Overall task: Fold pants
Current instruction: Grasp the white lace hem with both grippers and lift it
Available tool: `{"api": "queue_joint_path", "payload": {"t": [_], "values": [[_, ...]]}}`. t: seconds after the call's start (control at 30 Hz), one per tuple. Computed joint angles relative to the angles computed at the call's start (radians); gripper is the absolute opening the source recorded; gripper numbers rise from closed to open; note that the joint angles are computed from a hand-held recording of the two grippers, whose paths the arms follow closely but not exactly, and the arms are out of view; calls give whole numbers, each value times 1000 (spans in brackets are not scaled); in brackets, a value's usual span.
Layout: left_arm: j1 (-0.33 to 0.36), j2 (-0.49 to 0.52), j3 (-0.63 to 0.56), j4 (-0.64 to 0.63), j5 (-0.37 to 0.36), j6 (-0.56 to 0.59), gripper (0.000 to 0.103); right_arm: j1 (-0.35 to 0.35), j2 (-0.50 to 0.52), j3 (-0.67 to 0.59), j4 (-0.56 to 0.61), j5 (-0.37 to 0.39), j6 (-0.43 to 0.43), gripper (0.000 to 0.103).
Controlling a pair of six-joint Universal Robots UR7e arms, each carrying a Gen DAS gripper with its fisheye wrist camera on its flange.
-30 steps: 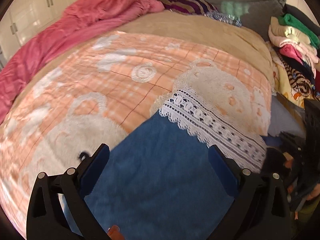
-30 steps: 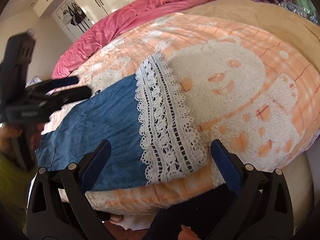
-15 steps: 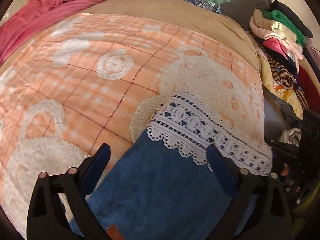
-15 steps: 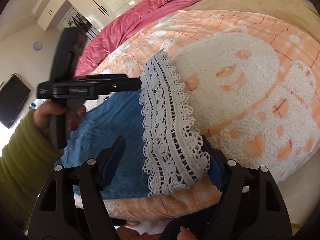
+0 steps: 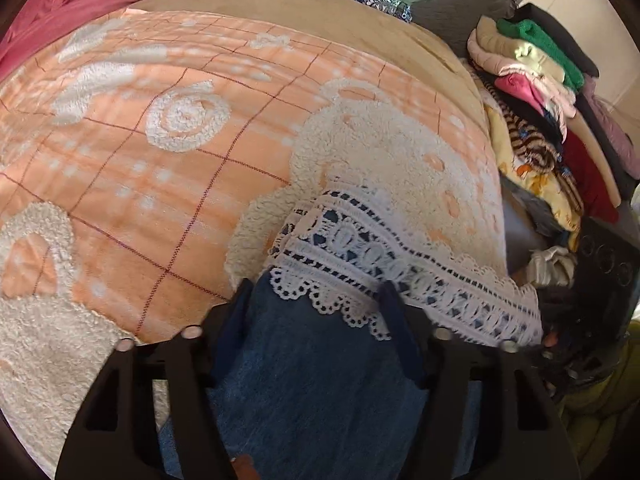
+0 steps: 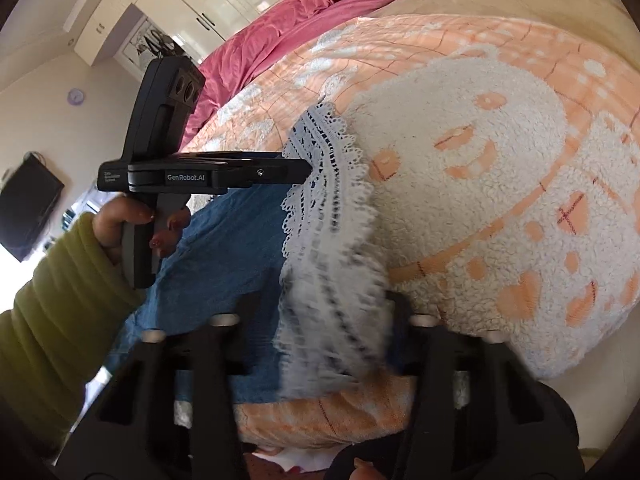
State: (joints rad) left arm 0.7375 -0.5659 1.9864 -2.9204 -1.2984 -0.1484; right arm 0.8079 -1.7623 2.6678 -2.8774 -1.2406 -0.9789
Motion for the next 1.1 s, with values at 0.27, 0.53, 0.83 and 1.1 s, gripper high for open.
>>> {"api": "queue_joint_path", "payload": {"t": [0.27,0.53,0.83,1.1], "values": [[-30,-22,50,-52,-2,-22,23,-3,-14,13,7,29,-32,19],[-82,-125,168,-200,7,-3,22,3,-168,64,159,131,-182,17],[-127,-347,390,-287,76,-70,22,203,-170,100,196,89,-211,17],[-142,-502,554,-240,157,-256,25,448,149,107,-76,-76,-134,17]]}}
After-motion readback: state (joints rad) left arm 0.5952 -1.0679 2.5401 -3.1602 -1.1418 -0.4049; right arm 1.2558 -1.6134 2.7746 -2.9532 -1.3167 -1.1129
